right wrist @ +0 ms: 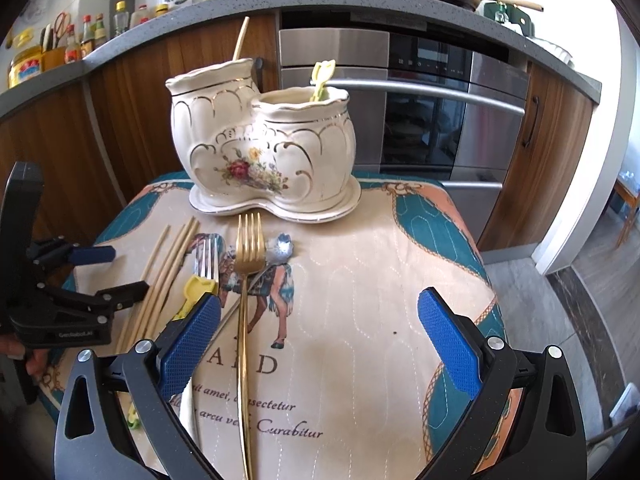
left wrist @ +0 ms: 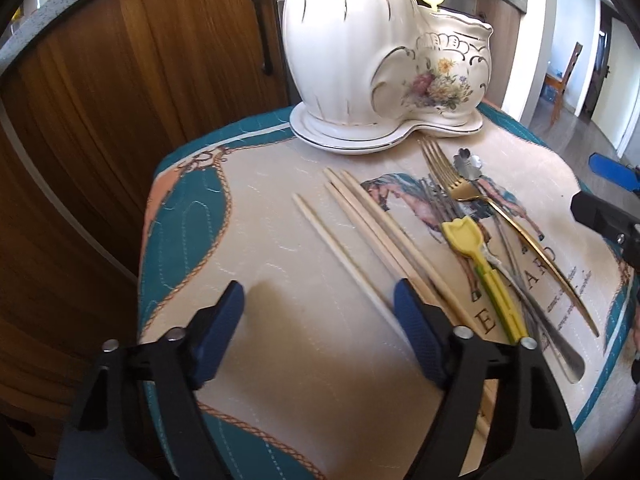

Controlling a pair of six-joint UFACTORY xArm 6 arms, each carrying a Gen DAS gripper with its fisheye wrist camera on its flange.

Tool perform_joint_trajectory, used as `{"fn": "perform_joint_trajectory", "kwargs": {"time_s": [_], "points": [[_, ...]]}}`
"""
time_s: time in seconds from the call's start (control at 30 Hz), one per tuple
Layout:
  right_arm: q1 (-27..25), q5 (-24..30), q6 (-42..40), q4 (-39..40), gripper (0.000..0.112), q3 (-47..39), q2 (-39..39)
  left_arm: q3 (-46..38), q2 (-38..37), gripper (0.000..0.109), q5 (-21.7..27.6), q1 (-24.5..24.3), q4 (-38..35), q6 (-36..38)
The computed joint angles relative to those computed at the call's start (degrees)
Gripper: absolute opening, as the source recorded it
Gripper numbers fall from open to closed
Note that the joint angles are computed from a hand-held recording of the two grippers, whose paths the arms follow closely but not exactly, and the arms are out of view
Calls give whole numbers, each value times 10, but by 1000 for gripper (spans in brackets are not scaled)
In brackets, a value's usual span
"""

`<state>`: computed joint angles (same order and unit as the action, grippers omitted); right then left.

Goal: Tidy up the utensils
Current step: 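Grasp another chopstick with the left tool while the right tool grasps a gold fork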

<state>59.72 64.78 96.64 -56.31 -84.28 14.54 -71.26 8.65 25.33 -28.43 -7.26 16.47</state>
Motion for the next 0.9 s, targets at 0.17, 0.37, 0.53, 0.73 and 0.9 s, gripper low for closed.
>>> {"fn": "perform_joint_trajectory", "kwargs": {"time_s": [0.17,0.37,0.53,0.73,0.9], "points": [[-2,-10,-12,11,98,-2,4,-24,7,30,39,5,-38,44],[-6,-21,-23,22,98,-4,8,-53,12,9,96,23,-89,98],[-11,-27,-34,36,98,-8,14,-54,6,7,127,32,-108,119],[-20,-30,-86,72,84,-44,44,-50,10,9,104,26,-83,93],[-33,-55,-135,124,54,-66,65,-48,10,10,95,24,-71,87]]}}
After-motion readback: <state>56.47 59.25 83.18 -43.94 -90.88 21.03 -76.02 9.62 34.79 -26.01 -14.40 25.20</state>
